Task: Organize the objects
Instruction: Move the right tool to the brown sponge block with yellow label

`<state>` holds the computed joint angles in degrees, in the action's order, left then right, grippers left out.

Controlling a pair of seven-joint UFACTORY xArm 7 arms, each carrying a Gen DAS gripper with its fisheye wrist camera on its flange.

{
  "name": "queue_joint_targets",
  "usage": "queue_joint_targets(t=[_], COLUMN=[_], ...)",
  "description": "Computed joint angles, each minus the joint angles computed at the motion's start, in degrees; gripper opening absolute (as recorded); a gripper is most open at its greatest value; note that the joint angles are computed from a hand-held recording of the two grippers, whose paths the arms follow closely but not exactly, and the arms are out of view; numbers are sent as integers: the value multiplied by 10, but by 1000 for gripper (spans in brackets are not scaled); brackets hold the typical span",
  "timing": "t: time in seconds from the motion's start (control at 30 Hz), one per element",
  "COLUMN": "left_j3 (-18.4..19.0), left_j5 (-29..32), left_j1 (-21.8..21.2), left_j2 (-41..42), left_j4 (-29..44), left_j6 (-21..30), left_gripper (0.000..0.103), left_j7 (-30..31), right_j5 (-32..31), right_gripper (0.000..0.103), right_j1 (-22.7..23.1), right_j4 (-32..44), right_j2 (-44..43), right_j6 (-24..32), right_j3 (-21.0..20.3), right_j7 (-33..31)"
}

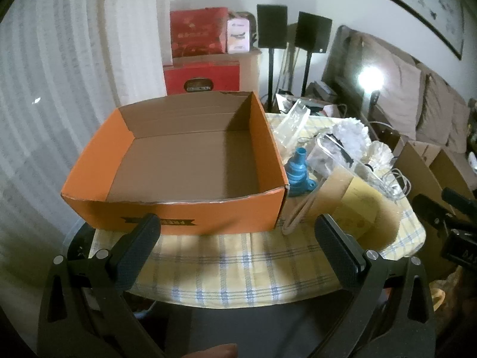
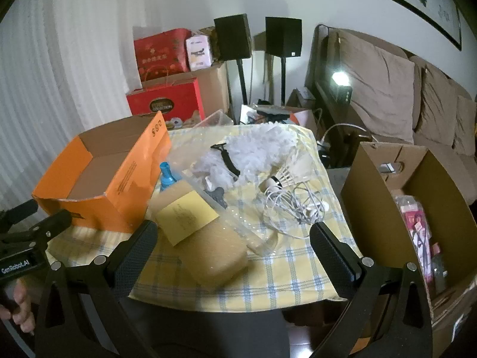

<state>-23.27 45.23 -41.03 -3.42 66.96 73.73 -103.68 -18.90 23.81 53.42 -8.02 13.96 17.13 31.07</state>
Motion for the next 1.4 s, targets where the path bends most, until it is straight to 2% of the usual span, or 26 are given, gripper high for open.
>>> queue_joint_targets(t=[0.27,0.33,0.4,0.6,0.8,0.87,1.03,1.17,1.27,1.4], left_j3=[7,10,16,24,25,31,47,58,62,61], left_j5=[4,6,8,-5,14,10,-3,-10,-12,-15], left_j1=[-3,-1,7,37,44,45,46,46,48,55], left_j2=[12,6,-7,-12,12,21,44,49,45,27], left_j4=[7,-4,-27,-63,-56,-54,-50,-55,-64,-89], left_j6=[-5,-34,-90,-213,-252,-283,-332,-360,-372,-390], left_gripper=[103,103,103,99,99,99,99,99,99,99], left_j7=[8,6,5,18,17,27,36,33,26,14], right_j5=[-11,-7,-8,-4,26,36,125,239,303,439], right_gripper=[103,103,103,103,103,103,103,103,102,95], right_j1=[-5,-3,-5,-14,-20,-22,3,45,64,88], right_j4=[-2,-4,-4,-5,-10,-12,-27,-36,-31,-14], right_j2=[-2,-3,-3,-2,7,11,14,17,26,45], right_j6=[-1,-4,-4,-8,-19,-21,-39,-51,-49,-40], right_j3=[1,-1,0,-8,-28,-32,-51,-69,-70,-73], right_j7=[10,5,5,5,-24,-35,-121,-241,-312,-445])
